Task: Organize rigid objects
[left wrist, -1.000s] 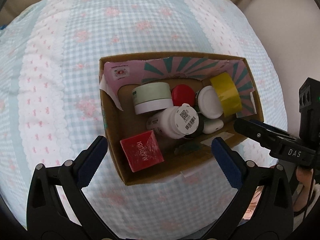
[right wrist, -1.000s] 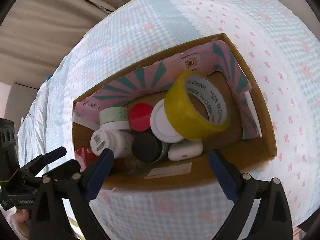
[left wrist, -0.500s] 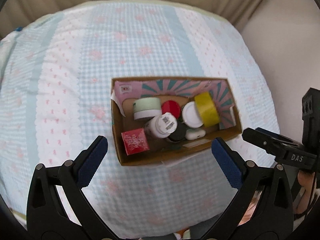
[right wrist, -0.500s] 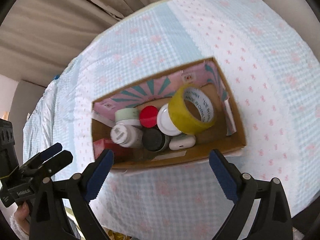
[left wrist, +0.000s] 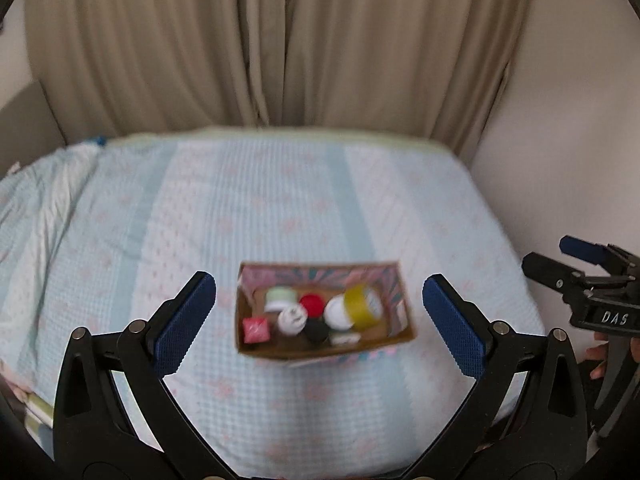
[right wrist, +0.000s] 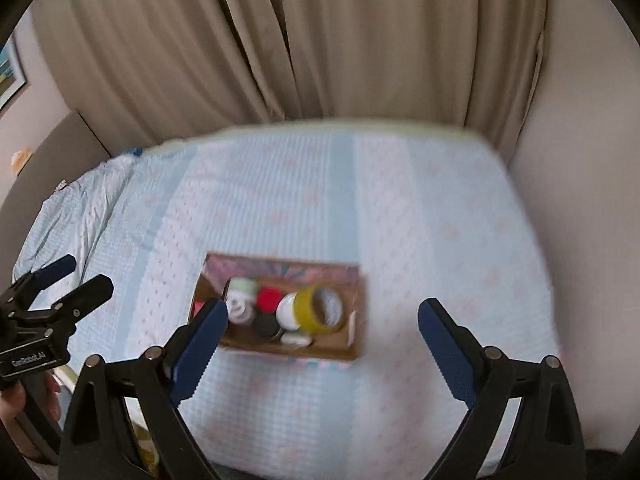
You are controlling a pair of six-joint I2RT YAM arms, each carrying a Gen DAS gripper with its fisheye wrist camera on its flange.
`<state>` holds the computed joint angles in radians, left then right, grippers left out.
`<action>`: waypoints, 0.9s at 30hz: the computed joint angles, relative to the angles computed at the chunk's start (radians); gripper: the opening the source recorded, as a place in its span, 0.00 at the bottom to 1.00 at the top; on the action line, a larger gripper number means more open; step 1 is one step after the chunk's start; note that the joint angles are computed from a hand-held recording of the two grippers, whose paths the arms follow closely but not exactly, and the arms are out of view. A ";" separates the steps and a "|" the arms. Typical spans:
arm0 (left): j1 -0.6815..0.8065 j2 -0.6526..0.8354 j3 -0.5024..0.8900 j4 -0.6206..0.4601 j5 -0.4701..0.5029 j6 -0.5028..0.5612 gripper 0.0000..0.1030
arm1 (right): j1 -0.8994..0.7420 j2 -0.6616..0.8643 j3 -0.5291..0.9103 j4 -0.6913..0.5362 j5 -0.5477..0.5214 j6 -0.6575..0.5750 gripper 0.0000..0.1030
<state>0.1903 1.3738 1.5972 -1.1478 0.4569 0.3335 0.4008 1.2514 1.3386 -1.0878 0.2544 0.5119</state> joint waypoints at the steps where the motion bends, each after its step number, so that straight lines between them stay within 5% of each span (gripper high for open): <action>1: -0.001 -0.026 0.025 -0.008 0.018 -0.025 1.00 | 0.008 -0.019 0.030 -0.029 0.022 -0.008 0.92; 11: -0.014 -0.184 0.105 0.002 0.058 -0.144 1.00 | 0.105 -0.135 0.221 -0.192 0.239 0.007 0.92; 18: -0.078 -0.274 0.050 0.034 -0.005 -0.161 1.00 | 0.184 -0.196 0.219 -0.222 0.358 0.045 0.92; 27: -0.159 -0.297 0.019 0.059 -0.068 -0.187 1.00 | 0.161 -0.228 0.220 -0.218 0.372 0.044 0.92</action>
<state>0.0310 1.0772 1.6161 -1.0892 0.3888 0.1466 0.5620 1.0238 1.5583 -1.3058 0.6264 0.5555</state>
